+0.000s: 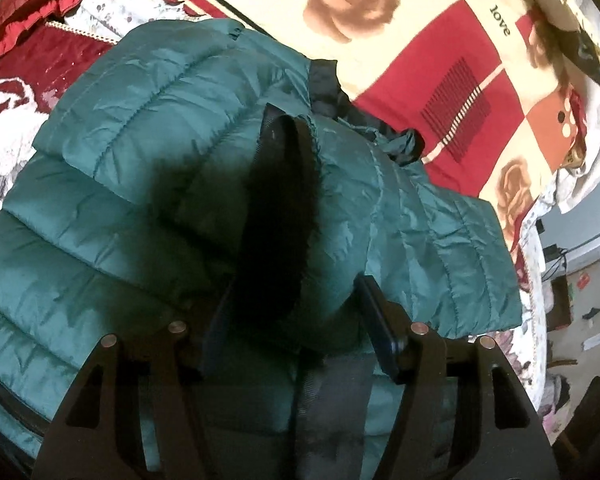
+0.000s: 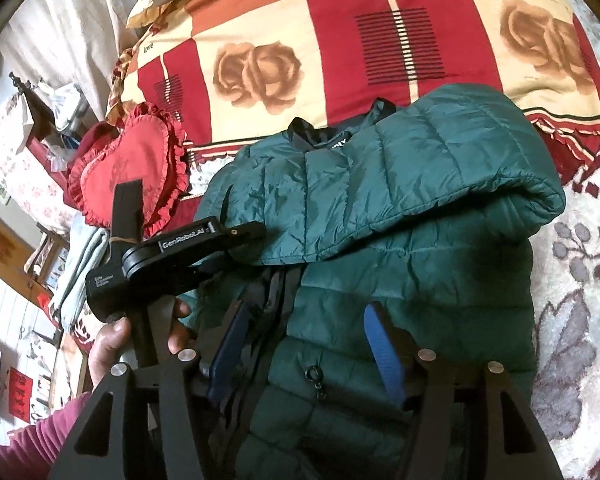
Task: Fold large clothes
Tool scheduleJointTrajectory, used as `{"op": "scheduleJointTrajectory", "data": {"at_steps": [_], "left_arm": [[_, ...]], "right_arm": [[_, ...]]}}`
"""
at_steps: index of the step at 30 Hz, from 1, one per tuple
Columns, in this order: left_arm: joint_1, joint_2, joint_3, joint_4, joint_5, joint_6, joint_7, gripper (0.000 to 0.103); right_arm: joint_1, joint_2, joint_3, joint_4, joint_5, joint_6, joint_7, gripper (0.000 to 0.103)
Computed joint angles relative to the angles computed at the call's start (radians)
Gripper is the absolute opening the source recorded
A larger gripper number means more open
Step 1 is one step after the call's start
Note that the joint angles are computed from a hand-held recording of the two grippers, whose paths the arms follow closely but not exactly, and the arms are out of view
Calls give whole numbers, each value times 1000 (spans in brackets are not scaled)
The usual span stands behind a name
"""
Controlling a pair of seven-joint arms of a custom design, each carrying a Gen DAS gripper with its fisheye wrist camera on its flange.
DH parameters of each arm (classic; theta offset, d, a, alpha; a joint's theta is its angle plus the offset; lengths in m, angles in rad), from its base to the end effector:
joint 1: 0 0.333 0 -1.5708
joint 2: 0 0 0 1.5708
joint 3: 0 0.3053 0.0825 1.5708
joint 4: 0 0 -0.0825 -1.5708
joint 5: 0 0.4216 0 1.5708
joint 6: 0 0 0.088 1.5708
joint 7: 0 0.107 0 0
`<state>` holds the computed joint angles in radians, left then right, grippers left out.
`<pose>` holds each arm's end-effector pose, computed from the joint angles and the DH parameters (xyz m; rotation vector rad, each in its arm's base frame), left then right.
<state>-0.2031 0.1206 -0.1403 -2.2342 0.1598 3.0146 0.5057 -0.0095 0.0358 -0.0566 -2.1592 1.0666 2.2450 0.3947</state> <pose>0.5706 -0.2154 0.3565 -2.5258 1.3699 -0.9746 0.5860 -0.0136 0.3652 -1.9417 1.2531 0.1125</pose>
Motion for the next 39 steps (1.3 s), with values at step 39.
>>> {"op": "scheduleJointTrajectory", "data": {"at_steps": [39], "left_arm": [[156, -113, 4, 23, 219, -201, -18, 22]], "right_arm": [[34, 78, 41, 130, 16, 277, 86, 62]]}}
